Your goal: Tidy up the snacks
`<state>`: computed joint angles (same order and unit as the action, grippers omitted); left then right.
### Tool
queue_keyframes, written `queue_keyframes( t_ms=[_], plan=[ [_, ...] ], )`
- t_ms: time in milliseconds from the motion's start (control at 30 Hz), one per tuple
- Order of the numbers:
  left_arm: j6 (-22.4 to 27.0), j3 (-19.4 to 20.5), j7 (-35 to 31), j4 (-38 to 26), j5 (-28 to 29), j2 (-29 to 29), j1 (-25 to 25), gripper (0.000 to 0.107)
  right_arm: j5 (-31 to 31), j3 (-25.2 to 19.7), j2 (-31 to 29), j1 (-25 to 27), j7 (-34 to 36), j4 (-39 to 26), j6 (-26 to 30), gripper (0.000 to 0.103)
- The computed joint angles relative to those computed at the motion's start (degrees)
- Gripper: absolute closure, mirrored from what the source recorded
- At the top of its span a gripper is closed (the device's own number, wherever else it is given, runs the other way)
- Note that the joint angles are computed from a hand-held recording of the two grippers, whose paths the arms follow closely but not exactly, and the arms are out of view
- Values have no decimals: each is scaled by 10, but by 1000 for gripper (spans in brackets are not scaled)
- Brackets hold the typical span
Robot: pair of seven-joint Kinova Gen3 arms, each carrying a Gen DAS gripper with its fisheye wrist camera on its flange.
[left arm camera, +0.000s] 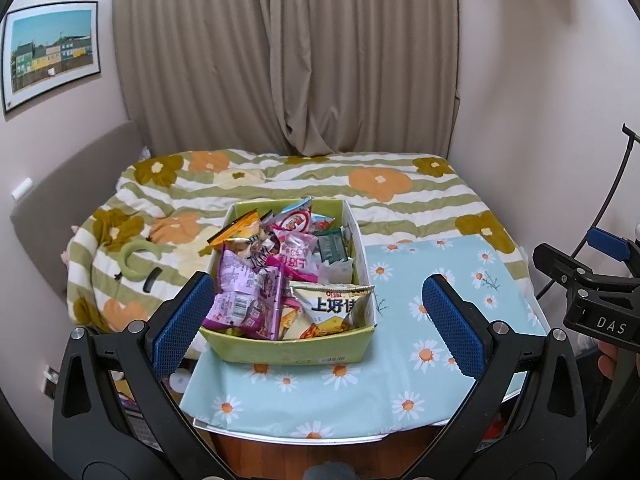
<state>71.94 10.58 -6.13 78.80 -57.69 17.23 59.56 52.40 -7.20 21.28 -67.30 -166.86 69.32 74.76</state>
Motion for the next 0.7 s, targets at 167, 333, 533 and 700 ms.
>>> queue_keyframes(
  t_ms=[167,333,533,700],
  plan=[
    [-3,-1,-1,1,1,-1,-1,5,-1,0,0,1,2,0,-1,5],
    [-7,-1,-4,2,-1,-2,-3,5,0,0,1,0,3,0,1,5],
    [9,-4,10,4,-24,-1,5,5,0,0,-1,2,3,2,-1,5],
    [18,-2,15,8,-27,-1,4,5,2,-1,-3,3,3,5,-3,5]
  ],
)
